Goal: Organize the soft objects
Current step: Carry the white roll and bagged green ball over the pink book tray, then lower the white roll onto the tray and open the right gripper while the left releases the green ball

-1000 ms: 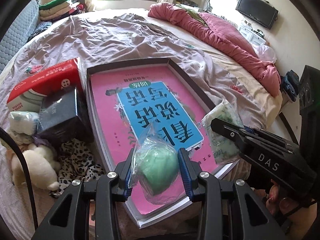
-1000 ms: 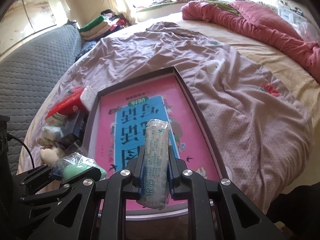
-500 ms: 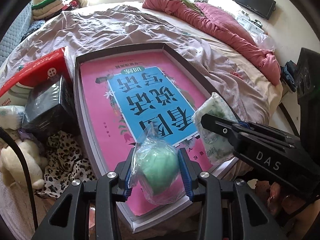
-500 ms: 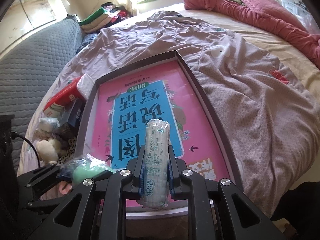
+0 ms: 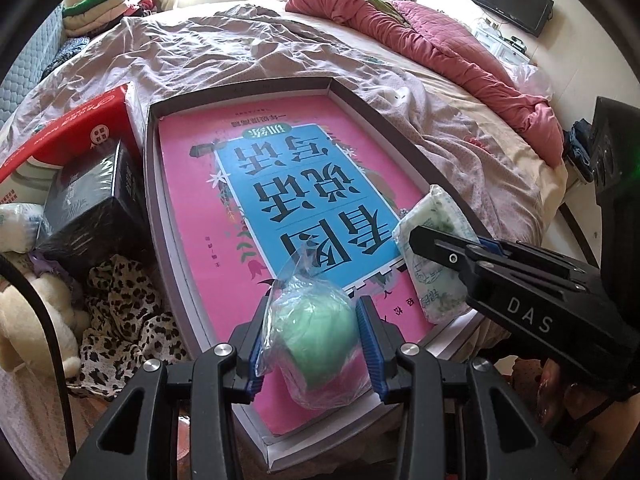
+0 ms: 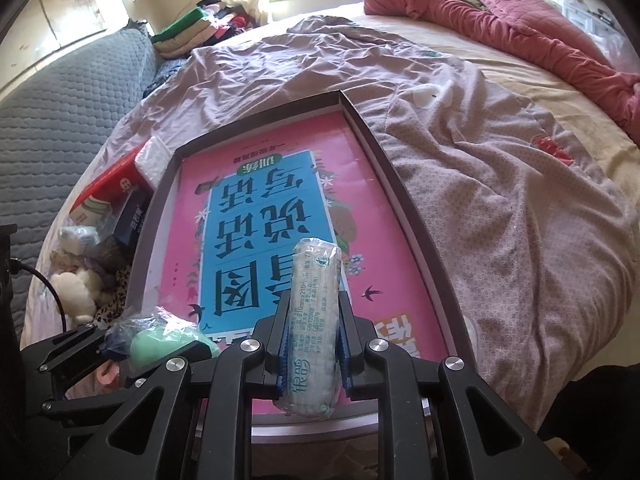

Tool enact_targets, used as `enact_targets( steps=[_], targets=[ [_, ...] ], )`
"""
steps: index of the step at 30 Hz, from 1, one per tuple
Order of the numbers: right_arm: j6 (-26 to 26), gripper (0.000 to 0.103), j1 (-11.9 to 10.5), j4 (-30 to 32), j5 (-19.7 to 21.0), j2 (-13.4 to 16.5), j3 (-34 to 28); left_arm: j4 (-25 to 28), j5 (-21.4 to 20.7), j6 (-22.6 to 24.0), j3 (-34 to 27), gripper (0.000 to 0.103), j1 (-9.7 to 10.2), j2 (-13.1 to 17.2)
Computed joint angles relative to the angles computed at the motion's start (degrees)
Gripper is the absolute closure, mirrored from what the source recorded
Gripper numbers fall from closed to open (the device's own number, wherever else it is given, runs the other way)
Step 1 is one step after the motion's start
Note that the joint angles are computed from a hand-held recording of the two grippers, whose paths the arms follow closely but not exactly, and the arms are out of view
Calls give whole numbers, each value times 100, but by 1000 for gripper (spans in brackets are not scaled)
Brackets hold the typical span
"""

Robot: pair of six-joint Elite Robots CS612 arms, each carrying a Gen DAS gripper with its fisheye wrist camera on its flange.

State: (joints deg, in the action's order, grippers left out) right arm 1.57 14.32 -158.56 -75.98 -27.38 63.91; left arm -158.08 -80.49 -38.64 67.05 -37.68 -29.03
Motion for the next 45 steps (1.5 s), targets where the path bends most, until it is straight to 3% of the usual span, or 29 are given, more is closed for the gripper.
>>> enact_targets(
  steps=[6,27,34,42,45],
  targets=[
    [115,73,-18,-16,-72,6,4,-14,7,-64,34,61,11,-13],
    [322,67,-39,-57,-616,-108,103,204,129,-89,16,59,-11,-37],
    [245,62,-16,-56,-708,-119,111,329,185,-137,38,50,-15,-64],
    [174,53,32,-98,-802,-131,105,362,206,-89,67,47,-27,-93],
    [85,51,52,-135,-864,-130,103,325,305,-113,125,40,-51,-133]
  ],
)
